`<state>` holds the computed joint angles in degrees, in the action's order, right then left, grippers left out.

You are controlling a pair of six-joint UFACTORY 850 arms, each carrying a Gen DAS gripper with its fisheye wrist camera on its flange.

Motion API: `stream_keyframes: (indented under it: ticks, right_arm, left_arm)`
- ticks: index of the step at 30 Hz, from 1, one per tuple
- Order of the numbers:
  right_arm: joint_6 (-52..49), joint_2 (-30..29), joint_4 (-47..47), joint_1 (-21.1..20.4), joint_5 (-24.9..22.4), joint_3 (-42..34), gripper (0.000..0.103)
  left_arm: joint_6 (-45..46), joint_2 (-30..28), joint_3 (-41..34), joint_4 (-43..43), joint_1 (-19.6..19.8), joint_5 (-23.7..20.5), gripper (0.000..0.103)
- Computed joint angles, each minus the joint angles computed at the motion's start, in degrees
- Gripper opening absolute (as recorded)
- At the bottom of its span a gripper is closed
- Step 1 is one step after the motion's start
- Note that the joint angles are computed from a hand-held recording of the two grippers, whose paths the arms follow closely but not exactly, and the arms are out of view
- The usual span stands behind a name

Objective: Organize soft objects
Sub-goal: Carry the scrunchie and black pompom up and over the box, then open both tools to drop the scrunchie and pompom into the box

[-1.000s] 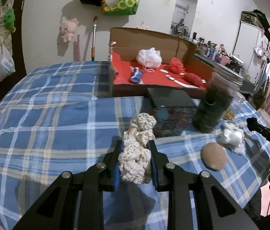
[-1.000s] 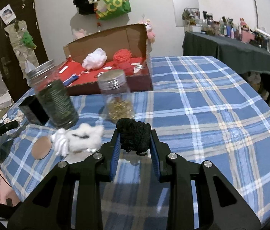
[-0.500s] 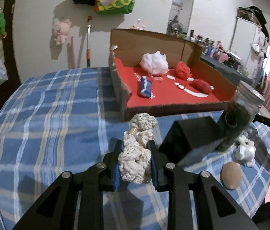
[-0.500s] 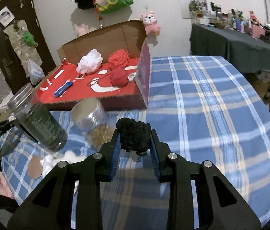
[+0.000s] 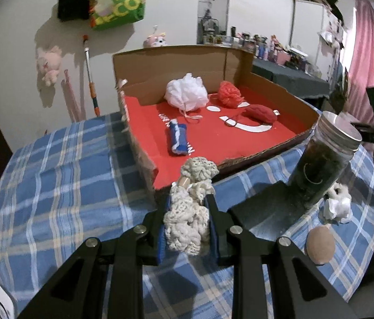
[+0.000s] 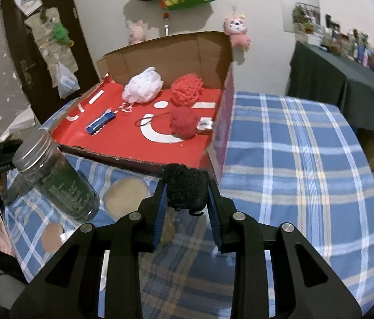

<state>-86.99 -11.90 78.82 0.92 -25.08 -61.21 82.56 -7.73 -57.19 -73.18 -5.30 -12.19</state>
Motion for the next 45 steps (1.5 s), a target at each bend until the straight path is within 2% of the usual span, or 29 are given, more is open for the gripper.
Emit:
stream_keyframes:
  ticks: [6,13,16,18,22,25,30,32,34,45]
  right_arm:
    - [3.2,-1.7,-5.3,1.6,-0.7,-4.1,0.028]
    - [13.4,-6.7,-18.1,5.1,-2.4,-13.4,0.028]
    - [21.4,-10.4,-26.0,6.9,-5.4,-19.7,0.028]
    - [27.3,-13.3,-31.8,8.0,-7.9,-24.3,0.028]
    - [37.4,-19.0,-41.6,9.8,-12.4,-33.0,0.028]
    - [45.1,-24.3,-48.8,10.9,-17.4,-40.6,0.028]
    - [54.7,-32.3,-58.1,12.5,-22.7,-51.0,0.028]
    - [56.5,-34.5,-59.3,12.7,-24.4,-54.1,0.028]
    - [58.7,-36.4,-61.1,13.0,-25.8,-56.9,0.028]
    - [61.9,-40.8,-64.4,13.5,-30.3,-63.9,0.028]
  left_arm:
    - [-5.0,-2.0,-4.1,7.2,-1.3,-0.6,0.027]
    - [-23.4,-8.0,-13.8,24.2,-4.1,-5.1,0.027]
    - [-38.4,-12.1,-20.3,37.2,-5.5,-8.7,0.027]
    - [-45.3,-14.8,-24.3,42.8,-6.2,-11.6,0.027]
    - [-56.0,-20.3,-31.5,52.0,-7.3,-15.7,0.027]
    - [-61.9,-24.2,-36.4,57.6,-8.0,-18.2,0.027]
    - [-67.5,-29.7,-43.3,62.6,-8.5,-21.8,0.028]
    - [-68.0,-32.0,-46.4,62.4,-8.4,-24.8,0.028]
    - [-68.3,-33.1,-48.0,61.8,-8.2,-25.9,0.029]
    - [-69.4,-36.1,-52.7,62.9,-8.1,-30.1,0.032]
